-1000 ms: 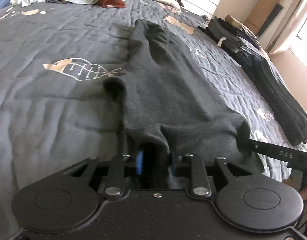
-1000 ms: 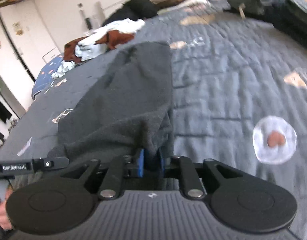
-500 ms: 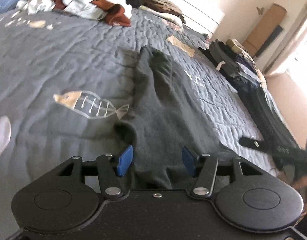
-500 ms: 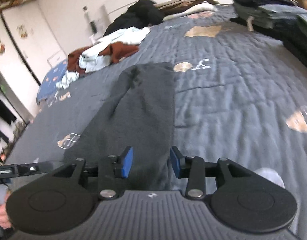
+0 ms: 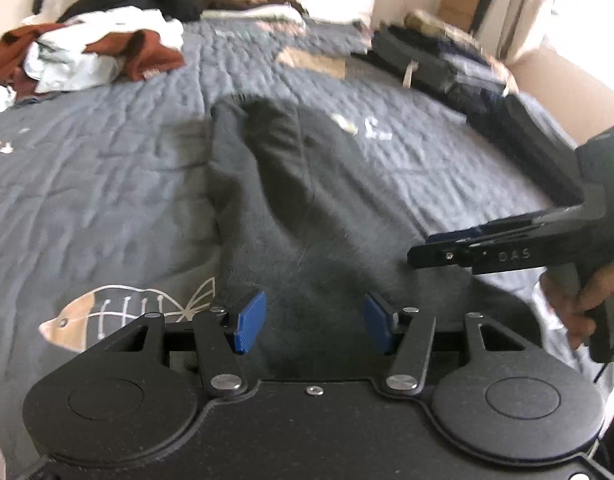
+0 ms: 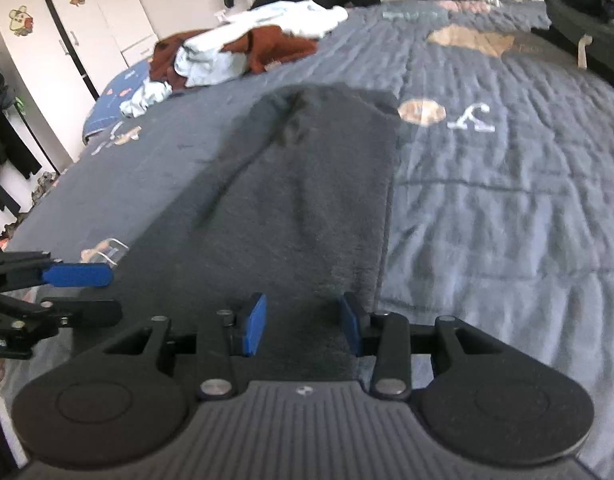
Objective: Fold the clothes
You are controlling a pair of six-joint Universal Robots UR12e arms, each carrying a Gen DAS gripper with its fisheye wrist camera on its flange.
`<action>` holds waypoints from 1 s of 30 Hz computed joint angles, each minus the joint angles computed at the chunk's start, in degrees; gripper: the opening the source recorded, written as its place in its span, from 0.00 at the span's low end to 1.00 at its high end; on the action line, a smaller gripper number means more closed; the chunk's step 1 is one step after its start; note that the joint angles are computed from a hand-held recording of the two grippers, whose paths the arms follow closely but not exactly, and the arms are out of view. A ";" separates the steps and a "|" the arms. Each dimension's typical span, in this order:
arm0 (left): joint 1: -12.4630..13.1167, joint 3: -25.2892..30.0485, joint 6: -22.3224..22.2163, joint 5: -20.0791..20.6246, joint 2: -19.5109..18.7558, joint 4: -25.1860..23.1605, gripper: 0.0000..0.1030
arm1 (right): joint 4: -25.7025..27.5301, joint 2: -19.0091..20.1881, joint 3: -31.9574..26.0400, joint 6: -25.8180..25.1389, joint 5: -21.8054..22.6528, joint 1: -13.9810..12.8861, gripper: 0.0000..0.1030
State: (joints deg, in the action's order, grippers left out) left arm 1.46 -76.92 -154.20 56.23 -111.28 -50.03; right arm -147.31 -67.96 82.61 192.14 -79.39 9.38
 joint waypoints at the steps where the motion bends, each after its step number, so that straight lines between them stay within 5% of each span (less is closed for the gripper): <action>1: -0.13 0.22 0.49 0.36 -0.38 -0.48 0.52 | 0.01 0.16 -0.05 -0.37 -0.10 0.11 0.39; 5: -0.01 -0.47 2.31 -0.21 -0.85 -0.85 0.44 | -1.24 0.58 -0.11 -1.45 -0.14 0.43 0.32; 7: 0.12 0.01 3.65 -1.59 -1.07 -2.40 0.21 | -0.95 0.65 -0.33 -1.03 0.50 0.39 0.02; 13: 0.81 0.52 1.61 -4.88 -1.35 -3.09 0.09 | -2.88 0.78 -0.63 2.34 1.88 0.04 0.00; 19: 1.65 0.39 -3.35 -10.07 -0.98 3.27 0.08 | -10.55 1.00 -0.46 8.59 1.37 -0.24 0.00; 23: 1.57 0.04 -7.79 -9.81 -1.42 9.81 0.06 | -16.15 1.32 -0.28 11.71 -0.61 -0.28 0.00; 27: 0.75 1.79 -8.55 -5.42 -2.70 5.97 0.12 | -10.94 1.89 -1.39 9.29 -0.35 -0.43 0.00; 30: 0.81 2.34 -6.26 -5.11 -2.59 4.28 0.31 | -3.10 2.17 -2.80 6.73 -1.67 -0.10 0.03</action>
